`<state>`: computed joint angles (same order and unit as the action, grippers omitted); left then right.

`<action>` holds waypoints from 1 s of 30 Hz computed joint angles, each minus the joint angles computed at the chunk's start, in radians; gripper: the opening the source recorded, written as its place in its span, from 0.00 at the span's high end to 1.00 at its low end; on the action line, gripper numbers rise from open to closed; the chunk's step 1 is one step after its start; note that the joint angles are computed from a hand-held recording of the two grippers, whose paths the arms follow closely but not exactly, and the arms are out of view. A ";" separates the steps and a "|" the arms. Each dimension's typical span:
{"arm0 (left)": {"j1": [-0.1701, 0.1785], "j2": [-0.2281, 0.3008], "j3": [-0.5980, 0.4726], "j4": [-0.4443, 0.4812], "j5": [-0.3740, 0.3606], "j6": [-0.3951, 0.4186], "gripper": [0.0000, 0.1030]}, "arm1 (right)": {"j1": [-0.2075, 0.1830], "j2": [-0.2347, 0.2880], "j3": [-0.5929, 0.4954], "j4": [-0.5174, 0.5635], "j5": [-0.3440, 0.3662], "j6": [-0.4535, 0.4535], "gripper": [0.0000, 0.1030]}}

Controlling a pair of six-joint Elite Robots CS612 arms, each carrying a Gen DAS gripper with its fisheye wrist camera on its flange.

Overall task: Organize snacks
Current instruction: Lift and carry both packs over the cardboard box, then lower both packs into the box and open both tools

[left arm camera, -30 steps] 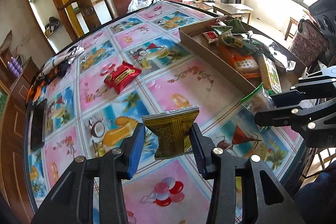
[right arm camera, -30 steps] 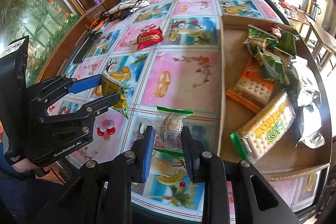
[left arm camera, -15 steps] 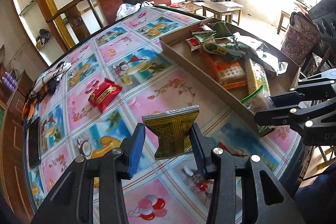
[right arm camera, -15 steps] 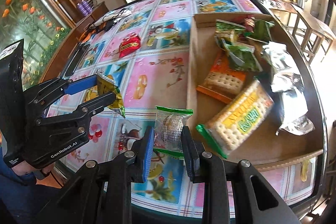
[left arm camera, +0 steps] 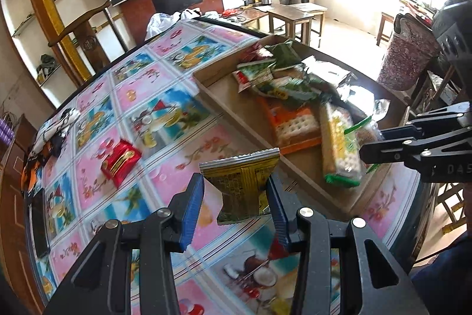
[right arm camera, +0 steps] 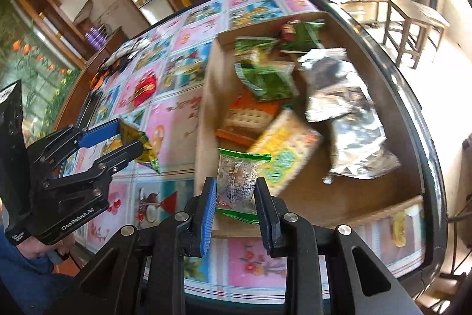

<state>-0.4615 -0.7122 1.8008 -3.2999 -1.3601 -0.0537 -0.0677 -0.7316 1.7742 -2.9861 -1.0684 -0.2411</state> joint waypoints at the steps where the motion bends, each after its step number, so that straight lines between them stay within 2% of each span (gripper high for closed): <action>1: -0.002 0.001 -0.006 0.002 -0.005 0.004 0.59 | -0.005 0.001 -0.001 0.000 0.000 0.008 0.72; 19: -0.047 0.056 -0.128 0.080 -0.082 0.084 0.59 | -0.060 0.009 -0.007 -0.002 -0.029 0.065 0.72; 30: -0.053 0.081 -0.170 0.122 -0.082 0.085 0.59 | -0.064 0.021 -0.029 0.025 -0.045 0.061 0.72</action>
